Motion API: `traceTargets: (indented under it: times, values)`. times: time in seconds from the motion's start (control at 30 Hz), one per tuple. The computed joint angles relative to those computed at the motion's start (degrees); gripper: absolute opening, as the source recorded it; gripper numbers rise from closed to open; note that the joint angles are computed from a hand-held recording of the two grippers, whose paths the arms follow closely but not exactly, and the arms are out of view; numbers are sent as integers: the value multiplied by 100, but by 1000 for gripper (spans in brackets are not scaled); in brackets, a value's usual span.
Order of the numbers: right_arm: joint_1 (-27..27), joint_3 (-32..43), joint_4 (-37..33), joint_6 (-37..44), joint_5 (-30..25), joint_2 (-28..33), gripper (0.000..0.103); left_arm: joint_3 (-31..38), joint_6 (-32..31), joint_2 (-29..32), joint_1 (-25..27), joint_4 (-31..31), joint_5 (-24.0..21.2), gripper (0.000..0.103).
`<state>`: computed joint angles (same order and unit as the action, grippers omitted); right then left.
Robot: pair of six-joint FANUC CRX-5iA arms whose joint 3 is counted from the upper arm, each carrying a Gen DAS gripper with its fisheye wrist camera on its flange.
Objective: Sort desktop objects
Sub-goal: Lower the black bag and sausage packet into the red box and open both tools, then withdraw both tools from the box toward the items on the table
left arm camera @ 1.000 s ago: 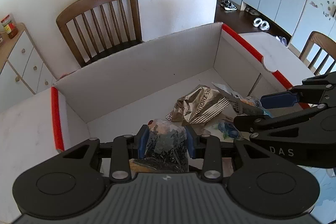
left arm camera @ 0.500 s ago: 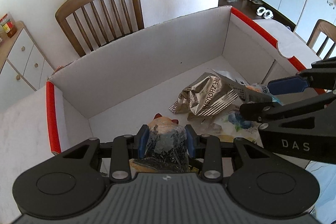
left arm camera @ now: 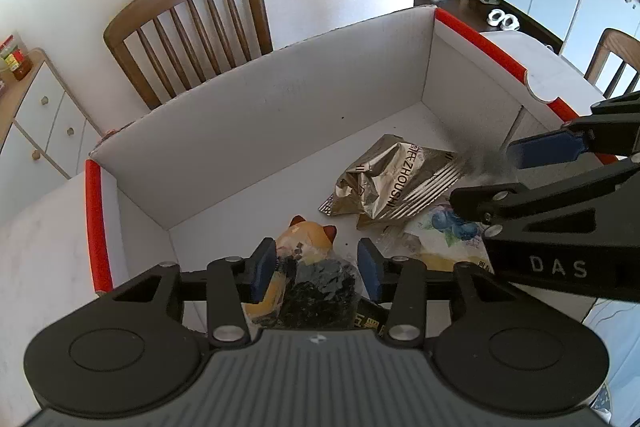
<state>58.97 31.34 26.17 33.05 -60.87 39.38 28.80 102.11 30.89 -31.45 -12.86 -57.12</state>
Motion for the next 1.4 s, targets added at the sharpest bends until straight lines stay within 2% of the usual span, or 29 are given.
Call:
traceTargets:
  times: [0.17,0.9,1.4]
  values:
    - [-14,-36,39,-81,26,-60,56,-39,172,-55,-5,-46,0,50]
    - [175,-429,409,-241,118,-497,56,-377,400,-623,-103,-231,101,51]
    - [371,-837,668,-445,248,-901,57,-898,434,-1178,-173,-66,359,51]
